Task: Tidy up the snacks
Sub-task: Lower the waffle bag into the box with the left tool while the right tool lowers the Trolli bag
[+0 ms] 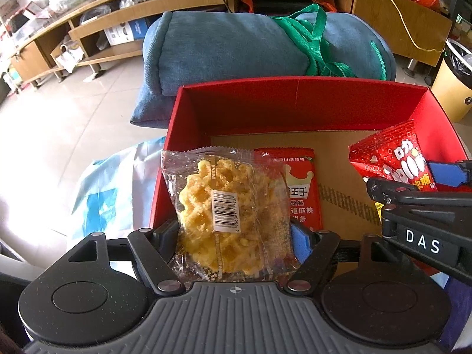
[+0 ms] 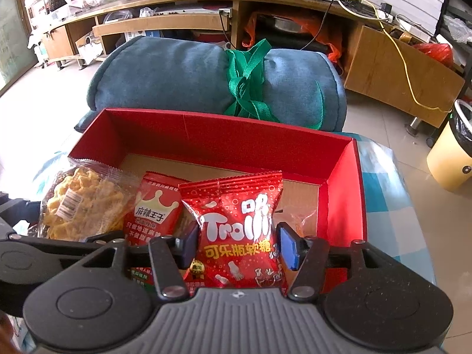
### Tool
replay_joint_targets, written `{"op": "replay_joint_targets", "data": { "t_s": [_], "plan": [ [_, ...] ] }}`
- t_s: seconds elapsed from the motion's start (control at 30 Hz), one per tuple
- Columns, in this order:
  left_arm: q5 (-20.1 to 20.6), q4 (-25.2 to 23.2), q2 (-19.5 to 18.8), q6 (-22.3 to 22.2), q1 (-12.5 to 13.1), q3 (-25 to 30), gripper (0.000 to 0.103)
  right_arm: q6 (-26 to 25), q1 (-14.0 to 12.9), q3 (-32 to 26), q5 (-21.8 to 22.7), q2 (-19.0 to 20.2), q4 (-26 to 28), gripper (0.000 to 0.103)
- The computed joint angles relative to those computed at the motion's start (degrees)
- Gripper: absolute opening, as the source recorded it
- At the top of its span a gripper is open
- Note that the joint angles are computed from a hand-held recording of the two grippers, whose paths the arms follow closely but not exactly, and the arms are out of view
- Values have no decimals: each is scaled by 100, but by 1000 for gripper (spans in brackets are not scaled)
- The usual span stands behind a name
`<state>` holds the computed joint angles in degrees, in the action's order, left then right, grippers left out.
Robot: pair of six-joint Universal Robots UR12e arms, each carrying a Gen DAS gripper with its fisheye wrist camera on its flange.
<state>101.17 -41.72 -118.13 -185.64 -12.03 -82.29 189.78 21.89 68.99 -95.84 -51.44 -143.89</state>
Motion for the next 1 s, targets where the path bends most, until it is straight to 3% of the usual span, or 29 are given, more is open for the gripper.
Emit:
{"op": "replay_joint_targets", "data": {
  "t_s": [0.5,1.0],
  "plan": [
    [-116,116,93,-122,36,-67,84,102,-31,114,75,-109,-54,59],
    [-185,271,173,-100,54,-147,85,135,-31,206,59,-197,-157,59]
  ]
}}
